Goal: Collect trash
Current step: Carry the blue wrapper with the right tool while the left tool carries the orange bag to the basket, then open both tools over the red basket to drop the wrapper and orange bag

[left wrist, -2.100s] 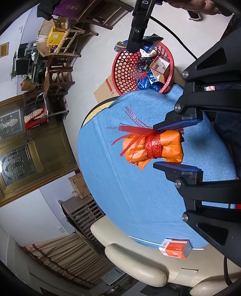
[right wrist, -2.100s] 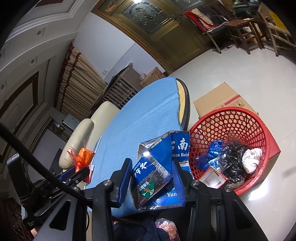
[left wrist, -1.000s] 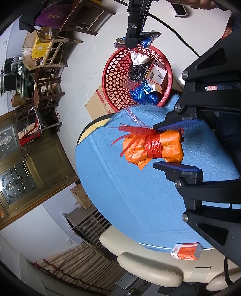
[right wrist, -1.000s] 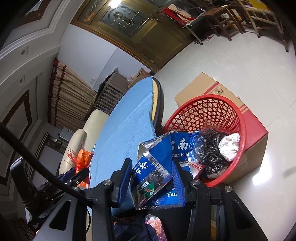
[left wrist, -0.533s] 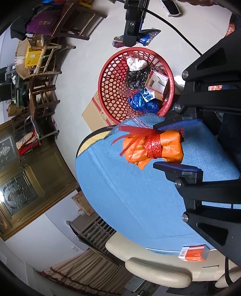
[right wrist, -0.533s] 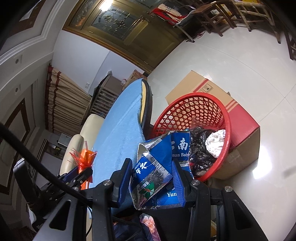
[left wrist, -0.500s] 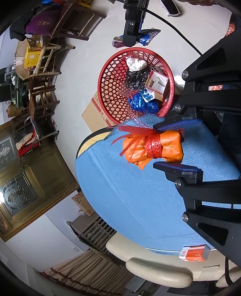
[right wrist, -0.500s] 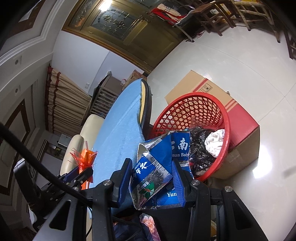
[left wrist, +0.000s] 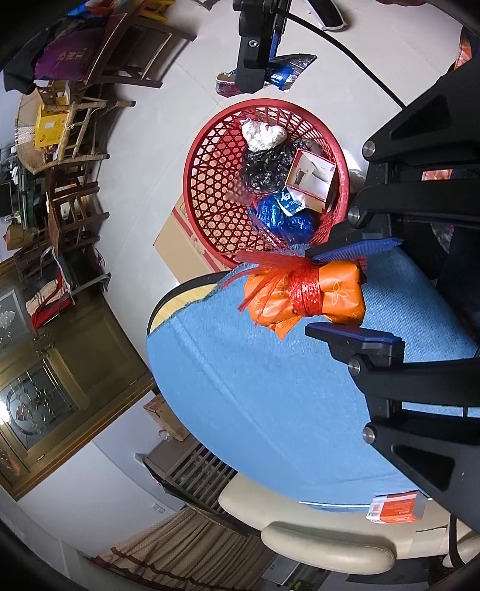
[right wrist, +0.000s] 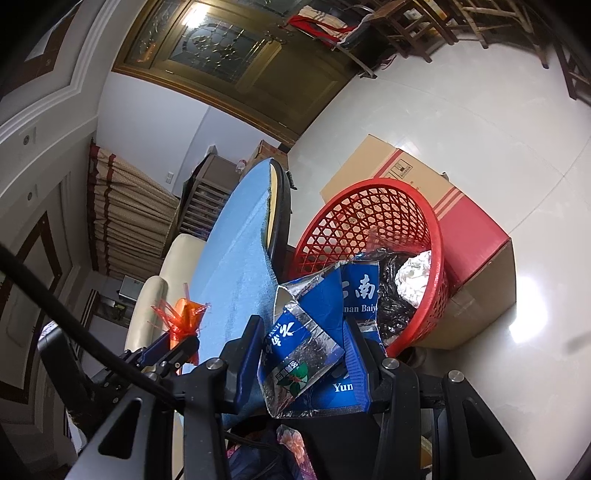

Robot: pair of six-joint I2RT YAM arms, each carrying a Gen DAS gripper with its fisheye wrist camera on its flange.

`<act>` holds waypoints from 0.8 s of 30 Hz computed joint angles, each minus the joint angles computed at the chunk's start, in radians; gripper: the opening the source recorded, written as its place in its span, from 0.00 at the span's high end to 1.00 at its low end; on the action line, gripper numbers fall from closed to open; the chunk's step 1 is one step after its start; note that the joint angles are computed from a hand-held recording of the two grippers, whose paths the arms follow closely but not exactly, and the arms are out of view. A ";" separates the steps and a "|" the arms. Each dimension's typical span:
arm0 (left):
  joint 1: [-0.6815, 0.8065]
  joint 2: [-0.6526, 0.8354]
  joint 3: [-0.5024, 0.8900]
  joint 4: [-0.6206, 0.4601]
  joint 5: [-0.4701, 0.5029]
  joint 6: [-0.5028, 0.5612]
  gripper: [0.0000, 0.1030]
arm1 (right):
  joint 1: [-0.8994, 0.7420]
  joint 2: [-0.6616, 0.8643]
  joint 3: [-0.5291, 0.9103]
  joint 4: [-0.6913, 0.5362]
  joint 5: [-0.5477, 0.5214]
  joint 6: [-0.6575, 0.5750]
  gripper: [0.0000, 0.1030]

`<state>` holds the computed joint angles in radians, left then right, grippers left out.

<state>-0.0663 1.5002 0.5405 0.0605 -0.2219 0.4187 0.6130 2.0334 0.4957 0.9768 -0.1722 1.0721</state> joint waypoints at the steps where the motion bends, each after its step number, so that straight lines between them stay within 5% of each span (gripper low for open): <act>1: -0.001 0.004 0.002 0.001 0.001 0.001 0.65 | -0.002 0.004 0.000 0.005 -0.003 0.003 0.56; 11: 0.026 0.163 0.097 -0.049 0.129 -0.008 0.65 | -0.038 0.054 0.055 -0.017 -0.012 0.011 0.55; 15: 0.037 0.277 0.185 -0.098 0.216 -0.008 0.65 | -0.076 0.104 0.157 -0.130 -0.019 -0.004 0.54; 19: 0.040 0.391 0.291 -0.151 0.288 -0.003 0.64 | -0.112 0.150 0.277 -0.280 -0.005 -0.003 0.35; 24: 0.041 0.425 0.322 -0.138 0.283 -0.005 0.53 | -0.121 0.127 0.299 -0.293 -0.002 0.005 0.35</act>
